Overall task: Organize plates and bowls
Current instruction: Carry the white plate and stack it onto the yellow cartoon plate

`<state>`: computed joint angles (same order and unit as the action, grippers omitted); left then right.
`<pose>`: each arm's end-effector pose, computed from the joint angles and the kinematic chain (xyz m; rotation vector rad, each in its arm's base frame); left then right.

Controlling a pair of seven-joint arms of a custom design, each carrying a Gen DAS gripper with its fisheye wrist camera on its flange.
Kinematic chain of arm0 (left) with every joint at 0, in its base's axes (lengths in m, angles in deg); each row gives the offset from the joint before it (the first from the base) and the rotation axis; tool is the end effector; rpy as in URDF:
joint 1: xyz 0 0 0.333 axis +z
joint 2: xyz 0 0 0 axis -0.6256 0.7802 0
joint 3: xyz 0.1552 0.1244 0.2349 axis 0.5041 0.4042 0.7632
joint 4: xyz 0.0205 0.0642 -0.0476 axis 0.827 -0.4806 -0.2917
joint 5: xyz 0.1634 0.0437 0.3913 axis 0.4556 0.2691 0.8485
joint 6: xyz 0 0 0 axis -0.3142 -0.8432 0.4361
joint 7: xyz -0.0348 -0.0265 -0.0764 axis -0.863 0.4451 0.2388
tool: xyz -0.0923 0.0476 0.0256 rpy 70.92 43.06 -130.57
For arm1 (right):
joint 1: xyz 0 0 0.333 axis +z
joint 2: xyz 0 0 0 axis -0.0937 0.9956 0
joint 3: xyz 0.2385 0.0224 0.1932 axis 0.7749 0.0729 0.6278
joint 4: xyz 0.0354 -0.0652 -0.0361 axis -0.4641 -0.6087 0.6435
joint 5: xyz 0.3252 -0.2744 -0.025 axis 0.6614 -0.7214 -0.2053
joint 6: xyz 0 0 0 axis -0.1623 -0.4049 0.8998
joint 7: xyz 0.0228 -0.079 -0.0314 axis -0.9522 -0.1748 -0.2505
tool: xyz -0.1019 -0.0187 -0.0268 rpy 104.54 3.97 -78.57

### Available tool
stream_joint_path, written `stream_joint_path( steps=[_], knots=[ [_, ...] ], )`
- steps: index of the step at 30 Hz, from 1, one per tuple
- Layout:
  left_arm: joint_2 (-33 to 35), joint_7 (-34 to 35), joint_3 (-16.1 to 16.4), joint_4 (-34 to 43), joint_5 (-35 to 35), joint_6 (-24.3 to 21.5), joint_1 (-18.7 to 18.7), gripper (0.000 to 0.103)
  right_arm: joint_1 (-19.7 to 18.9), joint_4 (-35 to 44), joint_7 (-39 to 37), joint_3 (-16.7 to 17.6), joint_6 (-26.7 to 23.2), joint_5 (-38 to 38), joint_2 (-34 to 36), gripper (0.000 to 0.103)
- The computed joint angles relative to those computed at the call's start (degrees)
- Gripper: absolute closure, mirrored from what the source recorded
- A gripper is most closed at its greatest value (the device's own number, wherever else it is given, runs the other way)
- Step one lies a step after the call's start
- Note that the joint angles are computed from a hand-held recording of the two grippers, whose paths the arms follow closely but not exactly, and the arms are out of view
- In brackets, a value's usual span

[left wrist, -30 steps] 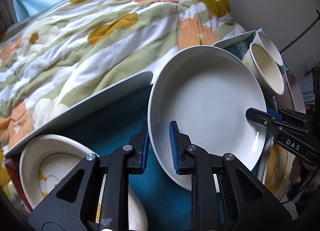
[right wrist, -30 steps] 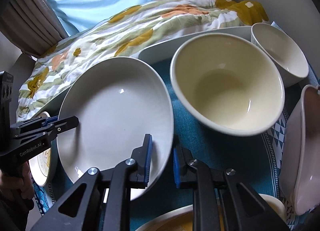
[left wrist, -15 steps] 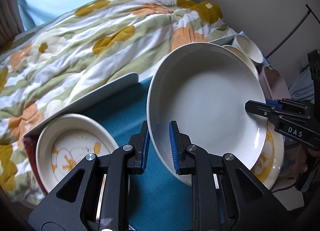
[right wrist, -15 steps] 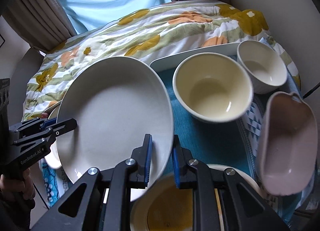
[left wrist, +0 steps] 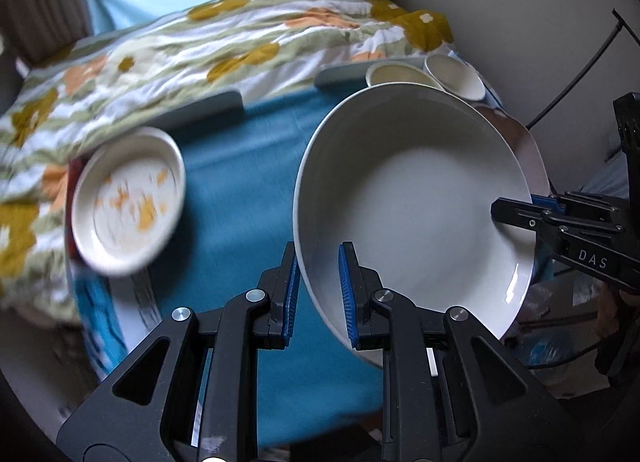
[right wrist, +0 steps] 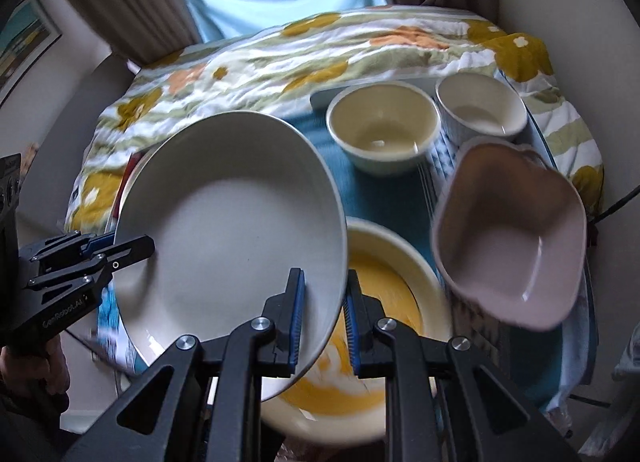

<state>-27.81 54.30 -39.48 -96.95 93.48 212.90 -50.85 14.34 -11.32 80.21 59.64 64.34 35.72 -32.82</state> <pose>0.6419 -0.2769 0.5740 -1.8622 2.1647 -0.6199 0.6681 0.2898 0.5520 -2.0385 1.6753 -0.0997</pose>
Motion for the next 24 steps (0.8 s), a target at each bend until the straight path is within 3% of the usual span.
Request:
stream_joint_path(
  steps=[4, 10, 14, 24],
  knots=[
    [-3.8, -8.84, -0.76, -6.72, 1.95, 2.37, -2.43, 0.086, -2.18, -8.65, -6.6, 0.36, 0.39, 3.21, -5.79, 0.086],
    [-5.24, -17.81, -1.86, -12.48, 2.7, 5.52, -4.59, 0.086, -4.14, -15.16, -12.99, -0.13, 0.65, 6.32, -9.35, 0.086],
    [-3.77, -20.27, -2.1, -13.07, 3.01, 7.28, -5.27, 0.086, -4.59, -17.33, -14.97, -0.3, 2.18, 6.87, -9.94, 0.086],
    [2.29, -20.36, -1.47, -6.85, 6.27, 5.85, -5.9, 0.086, -4.92, -15.87, -15.69, -0.58, 4.88, 6.32, -7.08, 0.086]
  ],
)
